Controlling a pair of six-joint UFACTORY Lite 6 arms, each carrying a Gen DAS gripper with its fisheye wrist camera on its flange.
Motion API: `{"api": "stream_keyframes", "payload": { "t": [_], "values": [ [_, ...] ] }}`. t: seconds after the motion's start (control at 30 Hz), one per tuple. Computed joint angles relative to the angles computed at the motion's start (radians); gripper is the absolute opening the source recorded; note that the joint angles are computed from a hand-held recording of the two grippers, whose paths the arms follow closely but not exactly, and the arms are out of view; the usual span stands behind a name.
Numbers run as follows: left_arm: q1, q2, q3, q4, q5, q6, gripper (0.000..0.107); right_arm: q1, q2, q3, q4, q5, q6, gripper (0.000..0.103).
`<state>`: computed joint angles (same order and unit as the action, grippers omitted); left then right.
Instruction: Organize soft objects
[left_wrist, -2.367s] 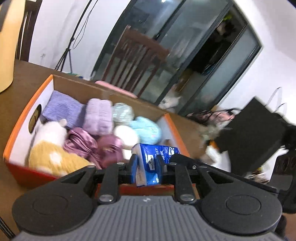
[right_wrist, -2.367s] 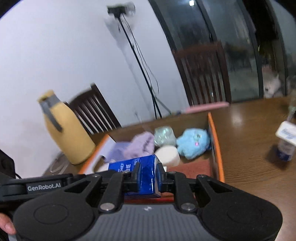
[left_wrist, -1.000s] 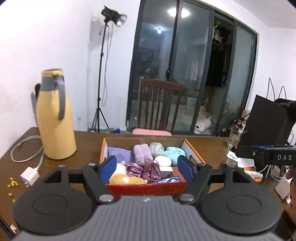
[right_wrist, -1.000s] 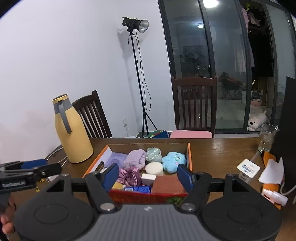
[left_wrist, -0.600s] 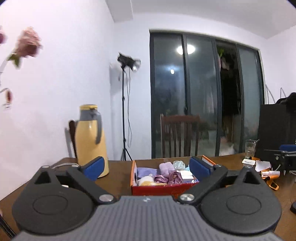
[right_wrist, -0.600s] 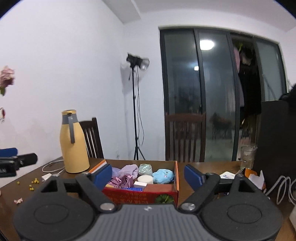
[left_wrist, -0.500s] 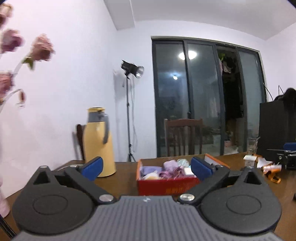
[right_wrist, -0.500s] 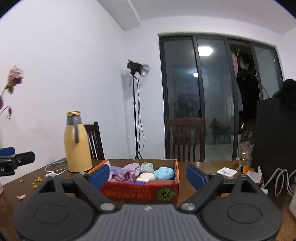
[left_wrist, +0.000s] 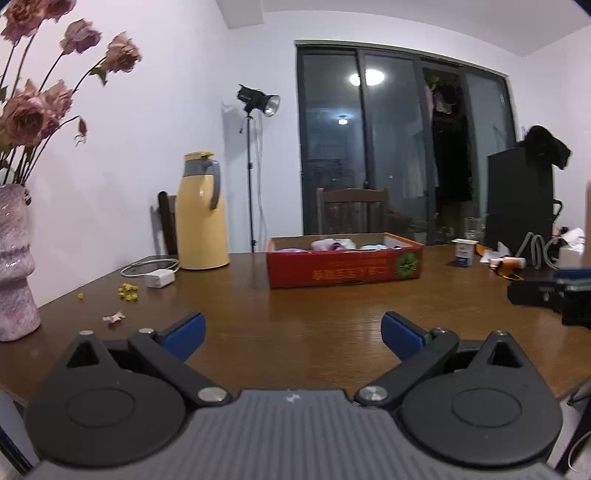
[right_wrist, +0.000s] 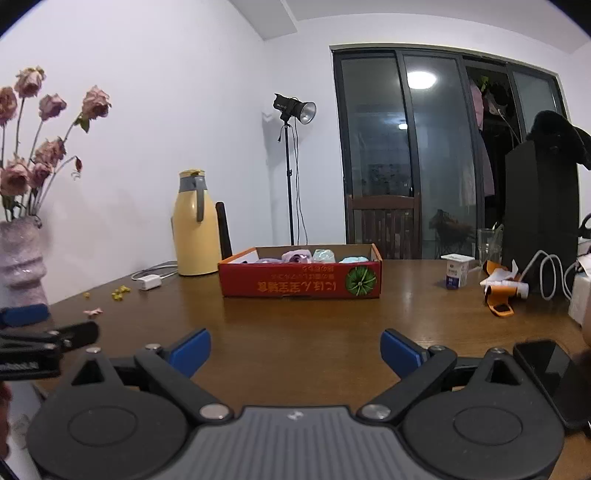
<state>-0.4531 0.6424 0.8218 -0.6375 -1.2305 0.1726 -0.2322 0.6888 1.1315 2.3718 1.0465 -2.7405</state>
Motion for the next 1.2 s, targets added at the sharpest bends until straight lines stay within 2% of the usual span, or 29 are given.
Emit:
{"api": "stream_keyframes", "payload": {
  "t": [0.1, 0.23, 0.5, 1.2],
  "values": [
    [-0.017, -0.014, -0.011, -0.025, -0.027, 0.018, 0.103, -0.008, -0.037, -0.040, 0.016, 0.038, -0.029, 0.099],
    [-0.009, -0.054, -0.029, -0.007, -0.018, -0.004, 0.103, -0.015, -0.037, -0.021, -0.016, 0.030, 0.027, 0.099],
    [0.004, -0.058, -0.018, -0.015, 0.009, 0.003, 0.103, 0.002, -0.046, -0.023, -0.001, 0.002, -0.005, 0.101],
    [-0.002, -0.049, -0.006, -0.009, 0.004, 0.007, 0.103, 0.001, -0.038, -0.020, 0.022, -0.001, -0.017, 0.102]
  ]
}}
